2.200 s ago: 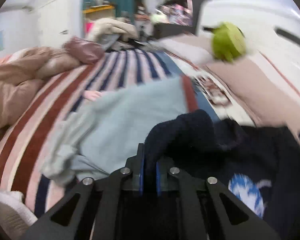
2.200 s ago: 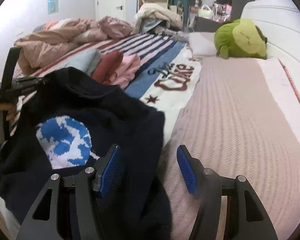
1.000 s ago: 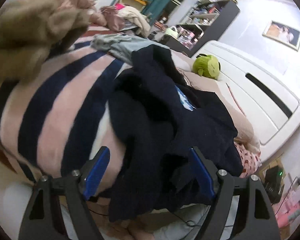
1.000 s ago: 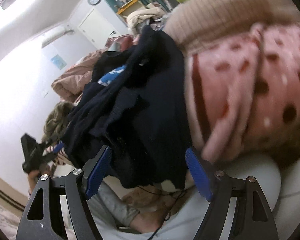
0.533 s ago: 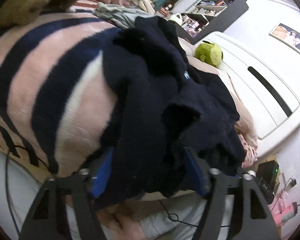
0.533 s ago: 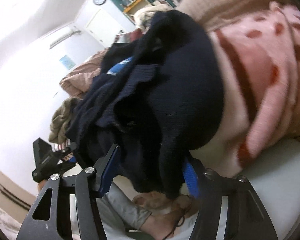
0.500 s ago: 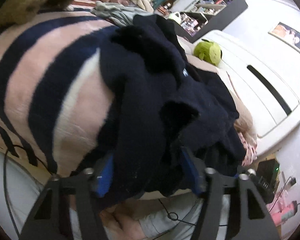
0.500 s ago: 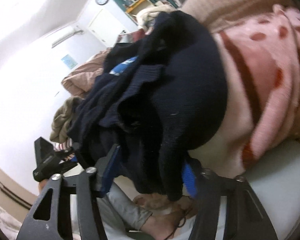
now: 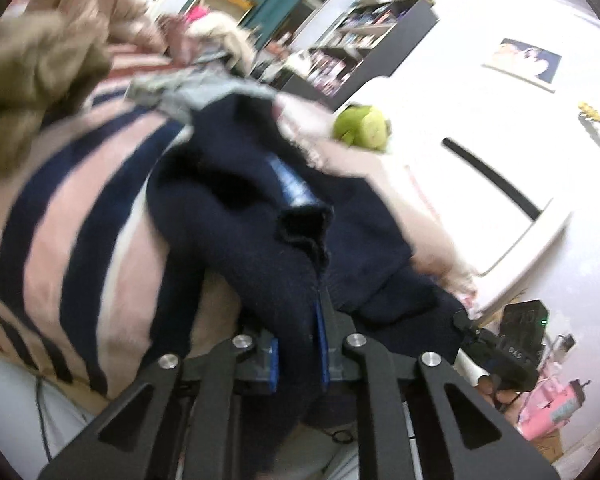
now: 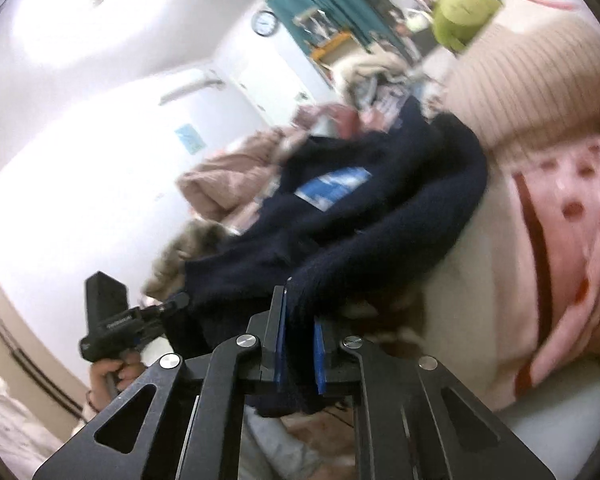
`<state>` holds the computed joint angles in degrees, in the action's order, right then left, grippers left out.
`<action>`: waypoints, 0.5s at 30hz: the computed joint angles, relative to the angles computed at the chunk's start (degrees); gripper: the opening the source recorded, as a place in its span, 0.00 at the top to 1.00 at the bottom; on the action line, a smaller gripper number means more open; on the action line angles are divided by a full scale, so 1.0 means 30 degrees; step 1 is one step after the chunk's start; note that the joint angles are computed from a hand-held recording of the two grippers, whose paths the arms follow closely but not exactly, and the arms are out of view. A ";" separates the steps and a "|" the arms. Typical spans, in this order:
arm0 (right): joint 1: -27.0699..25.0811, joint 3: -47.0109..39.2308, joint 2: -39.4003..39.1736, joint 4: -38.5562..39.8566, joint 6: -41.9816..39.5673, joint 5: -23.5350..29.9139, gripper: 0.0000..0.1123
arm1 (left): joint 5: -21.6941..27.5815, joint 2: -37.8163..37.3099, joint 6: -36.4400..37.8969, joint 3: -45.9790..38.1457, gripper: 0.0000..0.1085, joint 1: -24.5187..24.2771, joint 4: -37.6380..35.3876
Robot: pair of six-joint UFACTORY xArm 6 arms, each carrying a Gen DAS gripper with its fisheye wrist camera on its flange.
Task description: Fold small clothes
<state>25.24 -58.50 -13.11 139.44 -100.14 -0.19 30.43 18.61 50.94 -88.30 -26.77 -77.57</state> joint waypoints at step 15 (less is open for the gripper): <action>0.0426 0.0092 -0.0799 -0.1638 0.1355 0.0052 0.95 | -0.0268 -0.2203 0.1440 0.1498 0.92 0.0136 -0.1469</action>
<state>26.52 -58.23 -15.51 134.53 -96.07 -0.04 29.63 12.00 55.26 -83.81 -26.36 -81.98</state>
